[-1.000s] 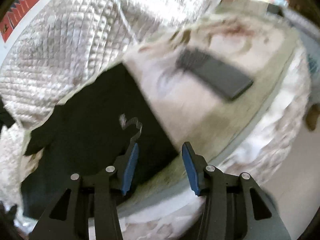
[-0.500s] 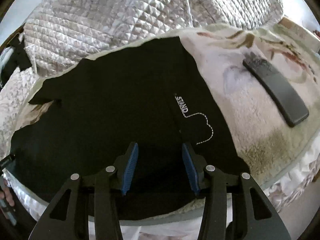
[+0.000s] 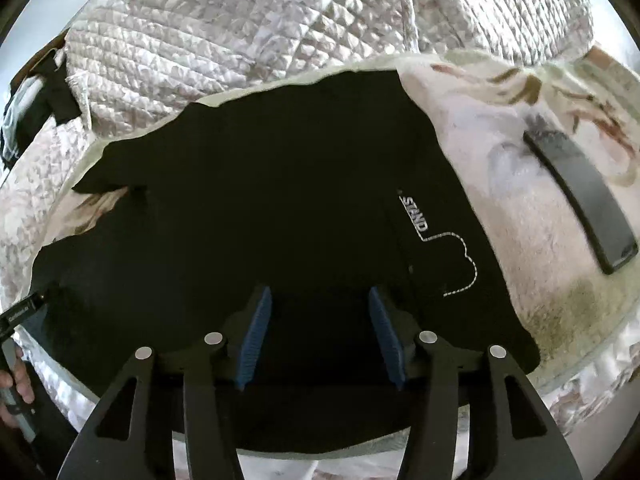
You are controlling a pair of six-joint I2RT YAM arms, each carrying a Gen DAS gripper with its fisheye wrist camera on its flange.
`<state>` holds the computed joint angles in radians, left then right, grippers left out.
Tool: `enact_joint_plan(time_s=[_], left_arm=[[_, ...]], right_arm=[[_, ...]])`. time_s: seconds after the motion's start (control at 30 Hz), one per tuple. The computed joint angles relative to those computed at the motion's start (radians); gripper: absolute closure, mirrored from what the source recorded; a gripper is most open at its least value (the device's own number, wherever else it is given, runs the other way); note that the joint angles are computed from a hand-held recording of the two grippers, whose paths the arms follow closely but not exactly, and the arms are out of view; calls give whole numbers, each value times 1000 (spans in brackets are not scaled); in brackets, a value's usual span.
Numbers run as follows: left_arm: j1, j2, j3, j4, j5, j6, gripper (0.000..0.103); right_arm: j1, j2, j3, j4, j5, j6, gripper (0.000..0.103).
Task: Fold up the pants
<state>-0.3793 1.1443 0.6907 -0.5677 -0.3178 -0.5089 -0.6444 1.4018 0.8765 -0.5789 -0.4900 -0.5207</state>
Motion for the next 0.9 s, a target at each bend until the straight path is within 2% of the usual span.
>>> enact_joint_plan(time_s=[0.2, 0.4, 0.6, 0.67, 0.73, 0.9], left_arm=[[-6, 14, 30, 5, 14, 9, 47], [-32, 85, 59, 20, 27, 26, 47], [-47, 162, 126, 55, 80, 84, 47], [-26, 203, 170, 78, 118, 121, 47], [-5, 255, 222, 103, 145, 156, 42], [69, 434, 399, 128, 206, 249, 40]], right_arm=[[15, -21, 18, -36, -25, -11, 52], [76, -6, 7, -22, -2, -3, 51], [142, 16, 50, -27, -10, 1, 51], [177, 54, 99, -34, -17, 7, 50], [213, 112, 160, -41, -17, 8, 42], [296, 294, 352, -38, 35, -3, 42]])
